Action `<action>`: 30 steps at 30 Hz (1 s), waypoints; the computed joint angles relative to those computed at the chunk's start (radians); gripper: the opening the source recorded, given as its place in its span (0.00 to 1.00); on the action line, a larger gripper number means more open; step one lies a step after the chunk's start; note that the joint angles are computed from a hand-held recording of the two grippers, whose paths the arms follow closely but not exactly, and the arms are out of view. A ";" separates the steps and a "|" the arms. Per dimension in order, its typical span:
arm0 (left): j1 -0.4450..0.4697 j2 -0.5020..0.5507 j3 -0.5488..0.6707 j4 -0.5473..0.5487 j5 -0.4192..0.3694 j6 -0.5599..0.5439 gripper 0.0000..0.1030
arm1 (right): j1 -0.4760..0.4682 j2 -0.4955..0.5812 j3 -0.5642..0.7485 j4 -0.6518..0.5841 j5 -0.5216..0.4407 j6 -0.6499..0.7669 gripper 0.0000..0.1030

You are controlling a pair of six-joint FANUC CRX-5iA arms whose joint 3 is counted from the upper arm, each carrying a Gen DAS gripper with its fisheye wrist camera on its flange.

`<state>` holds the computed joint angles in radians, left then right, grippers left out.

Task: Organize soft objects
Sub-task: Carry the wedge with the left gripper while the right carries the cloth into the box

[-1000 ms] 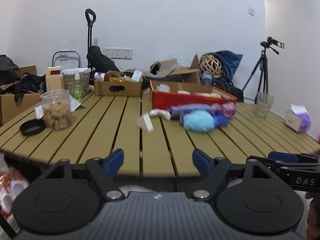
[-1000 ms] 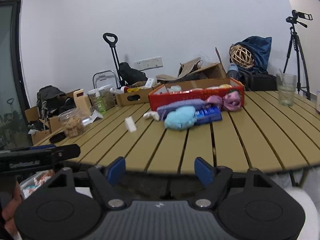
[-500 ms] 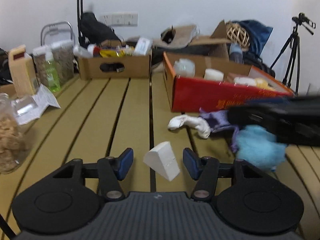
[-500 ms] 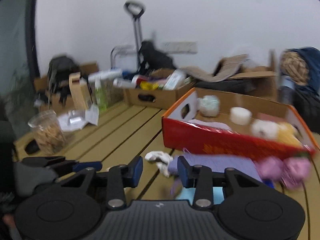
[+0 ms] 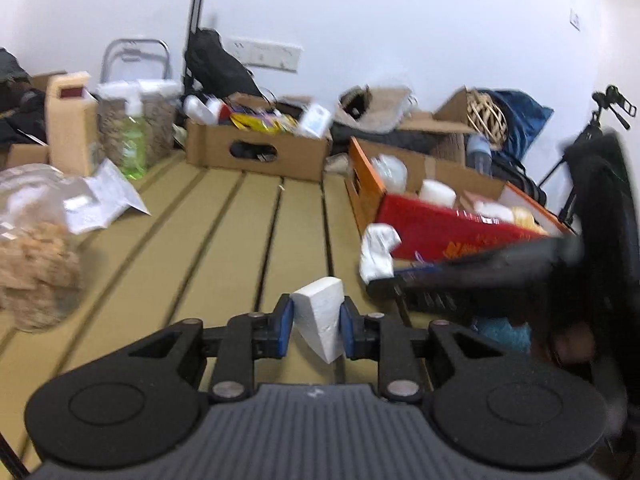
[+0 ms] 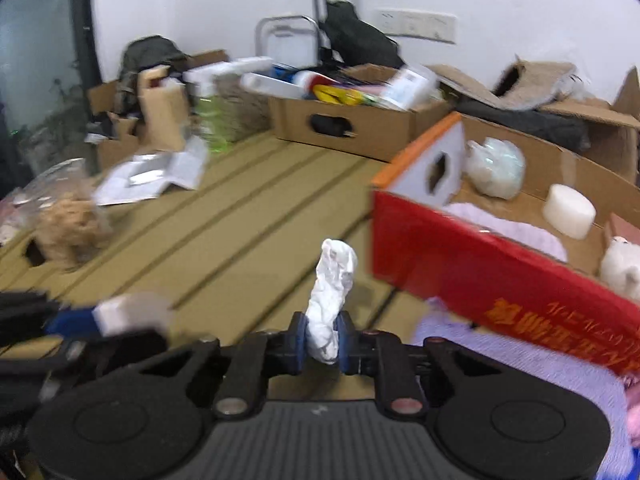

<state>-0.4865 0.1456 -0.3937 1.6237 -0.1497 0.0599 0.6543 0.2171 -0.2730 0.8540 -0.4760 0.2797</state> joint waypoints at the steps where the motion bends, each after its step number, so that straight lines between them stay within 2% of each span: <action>1: -0.024 -0.024 -0.016 0.094 0.033 -0.082 0.24 | 0.013 -0.025 -0.041 0.086 0.008 -0.091 0.14; 2: -0.037 -0.047 -0.031 0.148 0.054 -0.129 0.24 | 0.024 -0.049 -0.075 0.148 0.011 -0.164 0.14; 5: -0.031 -0.125 -0.085 0.127 0.066 -0.108 0.24 | 0.076 -0.163 -0.211 0.326 0.003 -0.425 0.14; 6: -0.028 -0.148 -0.104 0.104 0.061 -0.092 0.24 | 0.099 -0.207 -0.259 0.371 -0.007 -0.505 0.14; 8: 0.001 -0.204 -0.153 -0.027 0.009 0.019 0.24 | 0.167 -0.292 -0.340 0.416 -0.063 -0.626 0.14; 11: 0.026 -0.263 -0.207 -0.189 -0.099 0.158 0.25 | 0.313 -0.383 -0.412 0.369 -0.242 -0.716 0.14; 15: -0.003 -0.323 -0.264 -0.246 -0.189 0.178 0.25 | 0.518 -0.485 -0.480 0.293 -0.501 -0.822 0.14; 18: -0.054 -0.367 -0.298 -0.207 -0.183 0.128 0.25 | 0.656 -0.535 -0.510 0.255 -0.670 -0.901 0.14; 21: -0.103 -0.398 -0.318 -0.152 -0.148 0.078 0.25 | 0.736 -0.567 -0.533 0.241 -0.768 -0.960 0.14; 23: -0.117 -0.404 -0.318 -0.142 -0.129 0.066 0.25 | 0.763 -0.581 -0.547 0.243 -0.803 -0.985 0.14; 26: -0.128 -0.391 -0.304 -0.124 -0.117 0.047 0.25 | 0.747 -0.601 -0.563 0.265 -0.793 -0.984 0.14; 28: -0.126 -0.348 -0.261 -0.086 -0.127 0.013 0.25 | 0.694 -0.604 -0.558 0.283 -0.763 -0.937 0.14; 30: -0.091 -0.283 -0.184 -0.126 -0.167 0.058 0.25 | 0.619 -0.604 -0.548 0.314 -0.727 -0.869 0.14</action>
